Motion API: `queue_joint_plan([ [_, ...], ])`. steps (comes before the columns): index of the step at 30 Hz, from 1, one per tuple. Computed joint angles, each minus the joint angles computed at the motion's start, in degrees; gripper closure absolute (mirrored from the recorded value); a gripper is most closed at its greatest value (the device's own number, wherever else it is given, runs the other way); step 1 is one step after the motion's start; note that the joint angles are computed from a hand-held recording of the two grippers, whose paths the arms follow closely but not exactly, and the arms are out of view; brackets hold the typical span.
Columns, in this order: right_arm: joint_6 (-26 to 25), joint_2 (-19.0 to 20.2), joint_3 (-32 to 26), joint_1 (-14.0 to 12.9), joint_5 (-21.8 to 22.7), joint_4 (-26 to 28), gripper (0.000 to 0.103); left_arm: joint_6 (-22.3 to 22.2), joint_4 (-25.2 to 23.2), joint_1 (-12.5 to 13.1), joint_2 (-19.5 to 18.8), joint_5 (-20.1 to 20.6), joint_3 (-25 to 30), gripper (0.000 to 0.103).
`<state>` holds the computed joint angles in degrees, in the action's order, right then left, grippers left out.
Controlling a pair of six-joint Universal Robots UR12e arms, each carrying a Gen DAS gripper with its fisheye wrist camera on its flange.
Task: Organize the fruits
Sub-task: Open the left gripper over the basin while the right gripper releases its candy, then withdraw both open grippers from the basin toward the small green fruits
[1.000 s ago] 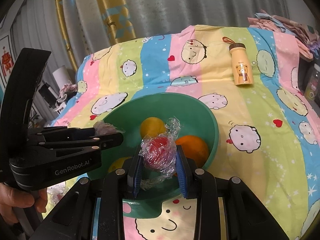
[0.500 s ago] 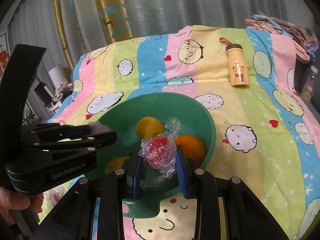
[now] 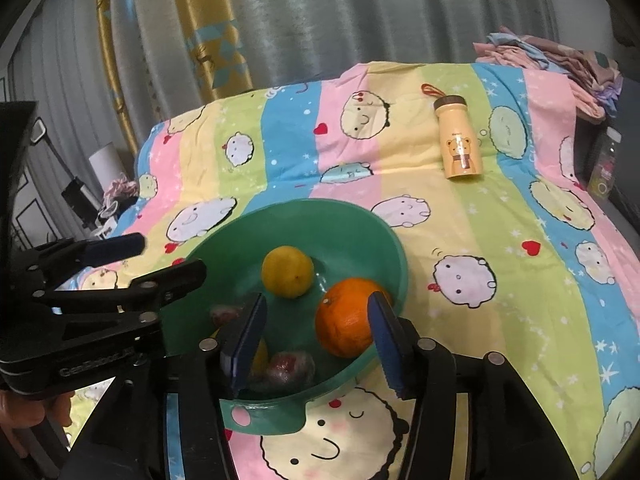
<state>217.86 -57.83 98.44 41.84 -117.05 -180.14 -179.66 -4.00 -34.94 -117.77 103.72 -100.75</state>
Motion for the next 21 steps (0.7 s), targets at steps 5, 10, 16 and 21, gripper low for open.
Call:
queue_joint_plan([
  [5,0.91,-0.81,1.15,0.32,-1.41,-1.74,0.041,1.24,5.83,-0.50,1.45,2.14,-2.67,0.013],
  [10,2.16,-1.49,2.49,0.43,-1.62,-4.18,0.034,2.84,10.15,-1.01,2.63,5.61,-4.96,0.001],
  [16,4.20,-1.92,3.29,0.28,-0.45,-4.82,0.032,4.96,12.63,-1.47,3.70,9.25,-7.12,0.000],
  [21,3.56,-1.78,3.29,0.67,-0.07,-6.29,0.021,4.63,14.64,-1.33,4.63,10.38,-8.95,0.000],
])
